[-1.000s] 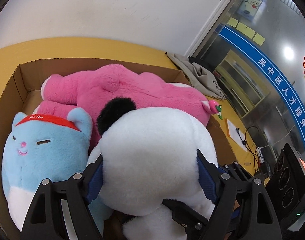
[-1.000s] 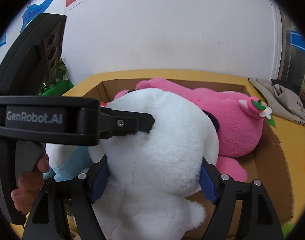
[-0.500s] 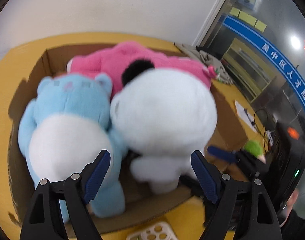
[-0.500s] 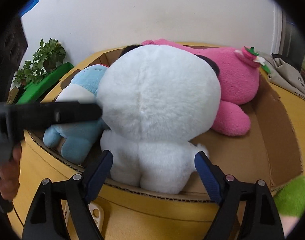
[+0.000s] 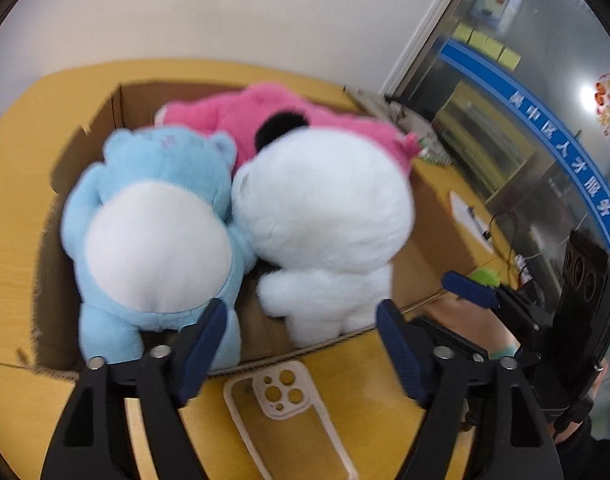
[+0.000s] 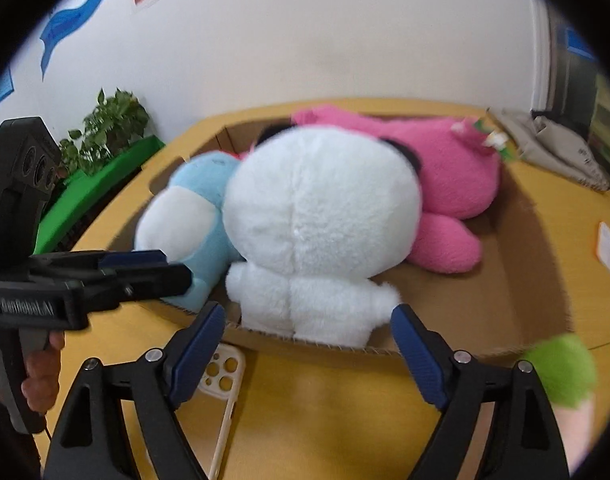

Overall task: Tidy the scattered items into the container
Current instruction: 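Move both open tools to the pink-and-teal plush with green hair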

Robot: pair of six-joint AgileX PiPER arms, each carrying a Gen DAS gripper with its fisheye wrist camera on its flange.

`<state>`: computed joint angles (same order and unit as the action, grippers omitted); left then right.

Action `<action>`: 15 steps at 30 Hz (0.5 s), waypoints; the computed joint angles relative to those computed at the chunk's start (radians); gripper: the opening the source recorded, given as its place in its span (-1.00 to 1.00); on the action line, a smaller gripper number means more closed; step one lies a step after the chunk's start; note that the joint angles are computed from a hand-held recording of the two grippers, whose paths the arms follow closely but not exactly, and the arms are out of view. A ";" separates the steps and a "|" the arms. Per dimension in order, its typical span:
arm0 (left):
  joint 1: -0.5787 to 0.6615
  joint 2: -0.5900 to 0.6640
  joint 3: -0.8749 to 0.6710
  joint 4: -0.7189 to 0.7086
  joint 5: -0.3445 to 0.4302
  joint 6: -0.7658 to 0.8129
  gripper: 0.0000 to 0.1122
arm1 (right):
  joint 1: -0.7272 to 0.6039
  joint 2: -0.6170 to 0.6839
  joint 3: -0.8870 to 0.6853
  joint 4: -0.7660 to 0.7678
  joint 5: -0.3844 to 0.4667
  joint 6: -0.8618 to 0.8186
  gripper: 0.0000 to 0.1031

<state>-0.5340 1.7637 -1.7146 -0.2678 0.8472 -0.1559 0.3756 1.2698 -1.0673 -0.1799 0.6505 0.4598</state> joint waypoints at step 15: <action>-0.313 -0.176 0.059 0.408 -0.054 -0.383 0.83 | 0.204 -0.311 0.065 -0.395 0.288 0.339 0.98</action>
<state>-0.8475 1.5874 -1.6560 0.1406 0.7932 -0.5392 0.5792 0.9585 -1.0021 -0.5746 0.9390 0.7984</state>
